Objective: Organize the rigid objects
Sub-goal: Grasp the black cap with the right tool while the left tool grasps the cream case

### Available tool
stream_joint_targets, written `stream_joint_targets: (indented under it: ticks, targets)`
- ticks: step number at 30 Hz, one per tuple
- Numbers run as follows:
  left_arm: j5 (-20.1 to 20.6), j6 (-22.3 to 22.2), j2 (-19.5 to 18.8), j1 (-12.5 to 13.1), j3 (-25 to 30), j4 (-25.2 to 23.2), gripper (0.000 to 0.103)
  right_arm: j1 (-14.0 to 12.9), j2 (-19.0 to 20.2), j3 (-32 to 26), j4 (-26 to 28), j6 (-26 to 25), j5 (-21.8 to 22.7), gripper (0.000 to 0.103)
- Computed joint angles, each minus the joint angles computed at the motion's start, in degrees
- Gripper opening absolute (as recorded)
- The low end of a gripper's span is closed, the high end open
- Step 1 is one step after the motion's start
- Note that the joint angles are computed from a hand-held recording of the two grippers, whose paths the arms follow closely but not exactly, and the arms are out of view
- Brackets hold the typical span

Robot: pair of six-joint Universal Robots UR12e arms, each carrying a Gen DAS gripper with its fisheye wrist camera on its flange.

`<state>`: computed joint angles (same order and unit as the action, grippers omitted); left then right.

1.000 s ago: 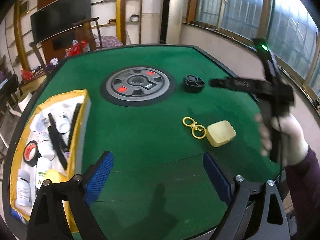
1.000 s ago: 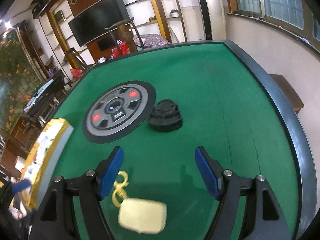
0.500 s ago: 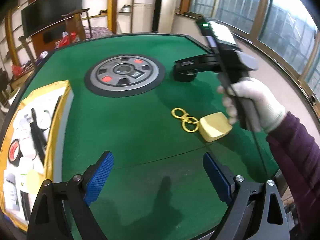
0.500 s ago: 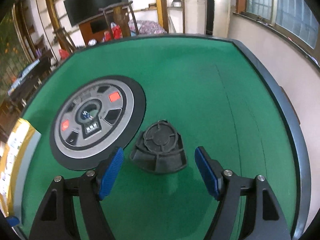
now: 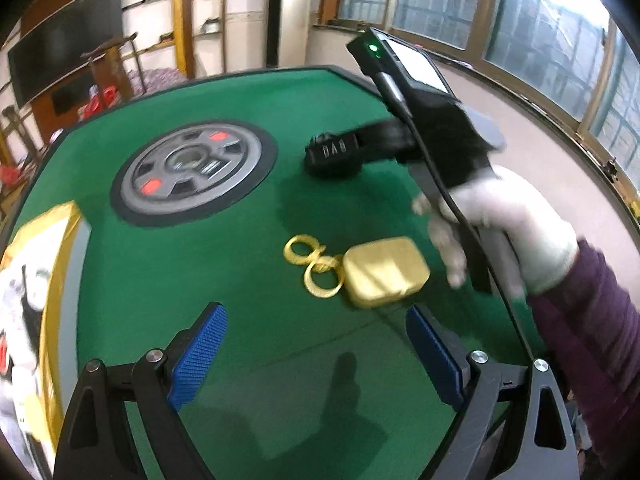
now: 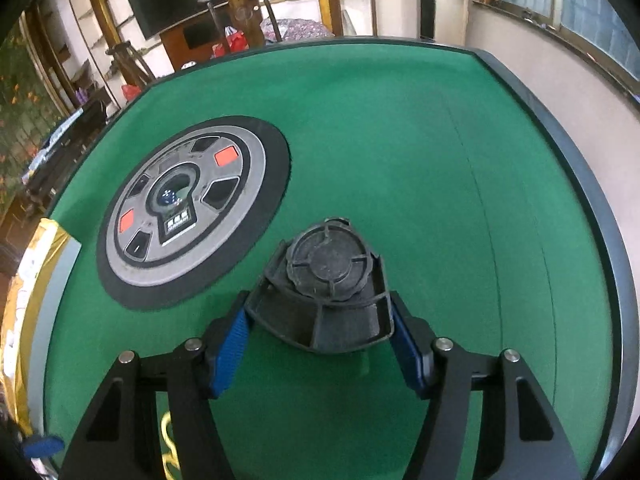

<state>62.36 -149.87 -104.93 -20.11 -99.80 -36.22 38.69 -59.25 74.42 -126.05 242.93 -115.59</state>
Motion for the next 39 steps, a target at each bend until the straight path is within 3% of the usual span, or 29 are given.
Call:
stream_joint_targets:
  ticks: [2, 6, 10, 12, 15, 17, 21, 22, 23, 25, 28, 34, 35, 36, 38, 39]
  targets:
    - [-0.80, 1.19, -0.72, -0.75, 0.39, 1.42, 0.094, 0.48, -1.53, 3.22, -4.41, 1.51, 0.07, 0.064]
    - [-1.97, 8.09, -1.96, -2.74, 0.07, 6.35, 0.094, 0.65, -4.33, 9.75, -15.59, 4.52, 0.86, 0.064]
    - [-0.65, 15.22, -2.93, -4.68, -0.73, 10.62, 0.099, 0.57, -5.82, 12.56, -18.79, 7.76, 0.16, 0.064]
    - [1.71, 19.38, -3.51, -5.88, -0.63, 9.48, 0.099, 0.48, -6.00, 13.23, -20.42, 8.20, 0.51, 0.064]
    - [3.42, 19.58, -4.09, -6.57, 0.17, 8.14, 0.098, 0.42, -5.82, 12.87, -20.04, 7.81, 0.29, 0.064]
    - [1.47, 16.93, -4.39, -6.05, 2.68, 0.01, 0.059, 0.46, -5.56, 12.50, -19.68, 7.57, 0.06, 0.064]
    - [0.42, 13.28, -4.36, -5.25, 3.26, -1.37, 0.047, 0.56, -5.14, 12.12, -19.68, 7.42, -0.43, 0.064]
    - [-0.20, 12.35, -4.24, -4.92, 3.29, -1.52, 0.038, 0.55, -5.08, 12.11, -19.78, 7.40, -0.55, 0.064]
    - [-1.43, 11.28, -4.01, -4.42, 3.26, -1.57, 0.016, 0.59, -4.98, 12.03, -19.81, 7.34, -0.76, 0.064]
    - [-3.18, 8.88, -3.48, -3.31, 3.63, -2.66, 0.005, 0.65, -4.79, 11.83, -19.74, 7.25, -1.13, 0.064]
    - [-5.49, 5.90, -2.52, -1.52, 2.86, -1.03, 0.005, 0.71, -4.72, 11.74, -19.47, 7.07, -1.44, 0.064]
    - [-11.14, 0.95, -2.06, 2.35, 2.85, -2.68, 0.005, 0.99, -4.32, 11.31, -19.06, 7.36, -2.39, 0.064]
    - [-11.80, 0.96, -2.58, 2.60, 3.61, -3.70, 0.010, 1.04, -4.23, 11.20, -18.92, 7.46, -2.59, 0.064]
    - [-11.88, 1.47, -2.88, 2.74, 4.04, -5.48, 0.017, 1.09, -4.17, 11.12, -18.86, 7.52, -2.67, 0.064]
    - [-10.52, 1.49, -3.20, 2.53, 4.31, -6.14, 0.075, 1.06, -4.19, 11.15, -18.94, 7.37, -2.60, 0.064]
    - [-10.23, 1.18, -2.89, 2.58, 3.77, -5.56, 0.082, 1.06, -4.19, 11.16, -18.99, 7.41, -2.57, 0.064]
